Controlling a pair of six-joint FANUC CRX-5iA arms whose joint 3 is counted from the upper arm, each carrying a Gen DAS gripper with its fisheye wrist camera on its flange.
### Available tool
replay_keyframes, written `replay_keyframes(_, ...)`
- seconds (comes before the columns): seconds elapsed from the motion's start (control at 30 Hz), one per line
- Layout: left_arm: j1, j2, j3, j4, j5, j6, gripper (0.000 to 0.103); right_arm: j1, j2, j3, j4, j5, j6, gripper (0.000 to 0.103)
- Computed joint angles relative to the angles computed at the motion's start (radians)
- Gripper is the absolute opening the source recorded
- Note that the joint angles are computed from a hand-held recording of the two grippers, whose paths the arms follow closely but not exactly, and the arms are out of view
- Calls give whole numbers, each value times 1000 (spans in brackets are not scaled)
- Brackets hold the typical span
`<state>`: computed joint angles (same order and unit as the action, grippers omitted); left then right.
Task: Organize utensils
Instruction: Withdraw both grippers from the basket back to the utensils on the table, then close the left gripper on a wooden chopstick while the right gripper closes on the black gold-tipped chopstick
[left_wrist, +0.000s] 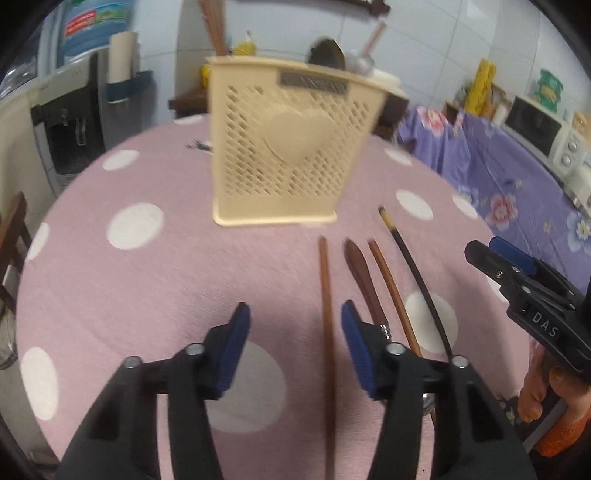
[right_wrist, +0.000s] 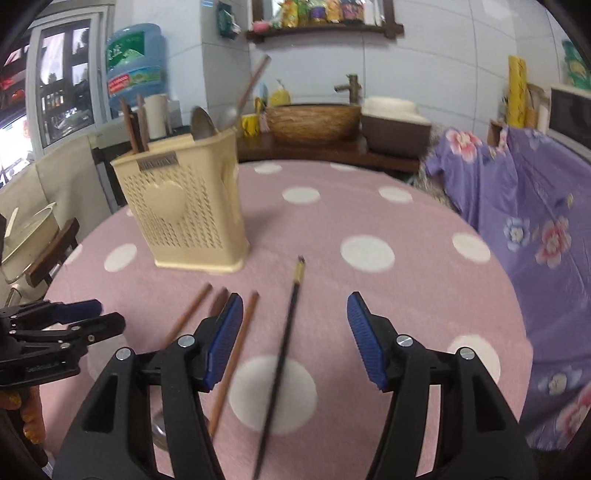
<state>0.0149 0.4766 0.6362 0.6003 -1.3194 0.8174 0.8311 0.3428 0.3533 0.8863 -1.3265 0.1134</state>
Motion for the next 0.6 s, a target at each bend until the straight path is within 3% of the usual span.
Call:
replay_keyframes(0.13, -35, 18, 20, -46, -20, 5, 37, 10, -34, -59, -2, -2, -42, 59)
replay_keyframes(0.3, -63, 36, 43, -94, -15, 18, 35, 15, -69, -118, 0, 31, -85, 59)
replay_keyframes(0.37, -71, 13, 5, -106, 29, 0, 35, 14, -73, -122, -5, 39, -89, 59)
replay_keyframes(0.6, -82, 22, 8, -108, 64, 0, 34, 13, -76, -125, -11, 60, -90, 59)
